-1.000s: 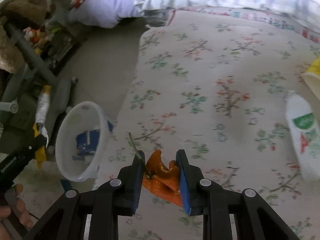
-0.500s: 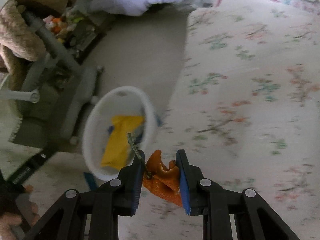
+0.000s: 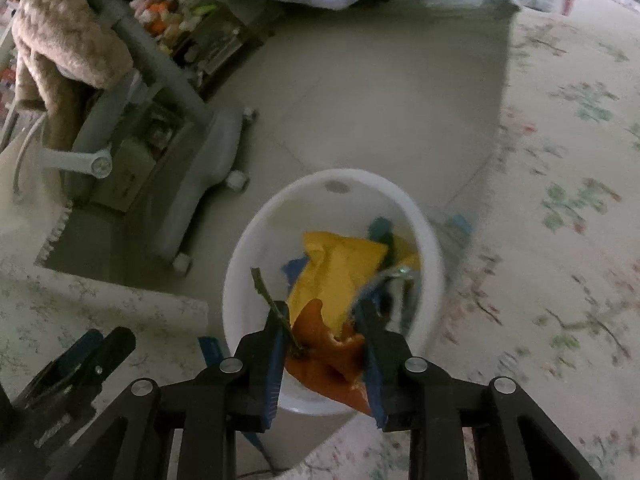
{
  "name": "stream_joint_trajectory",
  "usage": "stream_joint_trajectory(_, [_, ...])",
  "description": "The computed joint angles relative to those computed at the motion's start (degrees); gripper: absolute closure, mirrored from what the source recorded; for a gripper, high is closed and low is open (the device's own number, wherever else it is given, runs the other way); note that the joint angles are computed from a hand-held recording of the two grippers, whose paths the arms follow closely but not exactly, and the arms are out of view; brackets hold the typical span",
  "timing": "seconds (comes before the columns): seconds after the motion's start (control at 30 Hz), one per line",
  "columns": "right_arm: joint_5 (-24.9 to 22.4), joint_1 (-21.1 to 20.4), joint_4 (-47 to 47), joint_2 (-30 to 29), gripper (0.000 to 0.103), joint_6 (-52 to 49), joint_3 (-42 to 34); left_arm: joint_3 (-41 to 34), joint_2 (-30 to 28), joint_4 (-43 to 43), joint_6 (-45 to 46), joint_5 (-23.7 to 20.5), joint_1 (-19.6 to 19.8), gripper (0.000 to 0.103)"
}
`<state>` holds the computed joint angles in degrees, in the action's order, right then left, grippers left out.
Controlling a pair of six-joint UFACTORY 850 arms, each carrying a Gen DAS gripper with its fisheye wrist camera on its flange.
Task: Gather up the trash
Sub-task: 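Move the orange peel over the wastebasket and open the right tool, then grasp the white AD bottle on the mattress with the left tool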
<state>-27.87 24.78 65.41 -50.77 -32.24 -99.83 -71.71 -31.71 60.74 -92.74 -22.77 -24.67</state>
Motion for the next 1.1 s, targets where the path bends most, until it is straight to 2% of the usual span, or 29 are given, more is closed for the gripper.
stream_joint_trajectory(0.03, [0.12,0.01,0.87,-0.31,0.052,-0.73,-0.56,0.18,0.11,0.67,-0.93,-0.09,0.02,0.001])
stream_joint_trajectory(0.07, [1.75,0.10,1.89,0.01,0.030,-0.99,-0.36,0.34,0.22,1.08,-1.71,-0.25,0.05,0.001])
stream_joint_trajectory(0.1, [2.93,0.03,4.95,0.66,0.024,-3.37,0.59,0.37,0.25,1.28,-2.19,-0.29,0.05,0.001])
stream_joint_trajectory(0.17, [2.71,-0.31,7.30,1.42,0.024,-4.75,1.39,0.53,0.43,1.64,-2.82,-0.17,0.09,0.001])
stream_joint_trajectory(0.27, [3.81,-0.49,3.94,3.46,0.024,-2.37,3.35,0.37,0.44,1.15,-2.06,-0.14,-0.14,0.001])
stream_joint_trajectory(0.47, [9.15,-1.14,-13.96,9.91,0.022,10.72,10.67,-1.21,-0.11,0.97,-0.76,-1.06,-2.25,0.000])
stream_joint_trajectory(0.67, [12.34,-3.72,-25.06,17.59,0.018,21.09,20.40,-4.44,-1.68,-3.01,3.92,-0.34,-4.92,0.000])
stream_joint_trajectory(0.83, [15.90,-6.33,-20.09,23.83,0.016,15.72,28.92,-9.88,-4.86,-13.59,16.02,-1.02,-7.66,0.000])
stream_joint_trajectory(0.9, [17.73,-7.35,-26.40,26.09,0.015,21.63,32.23,-11.80,-5.99,-16.88,19.43,-1.08,-8.72,0.000])
stream_joint_trajectory(1.0, [17.63,-9.37,-38.07,28.17,0.015,32.90,35.03,-14.43,-7.56,-21.14,23.54,-1.06,-10.10,0.000])
stream_joint_trajectory(1.1, [17.97,-11.56,-39.80,30.23,0.015,34.79,37.71,-17.76,-9.55,-26.73,28.75,-1.09,-11.51,0.000])
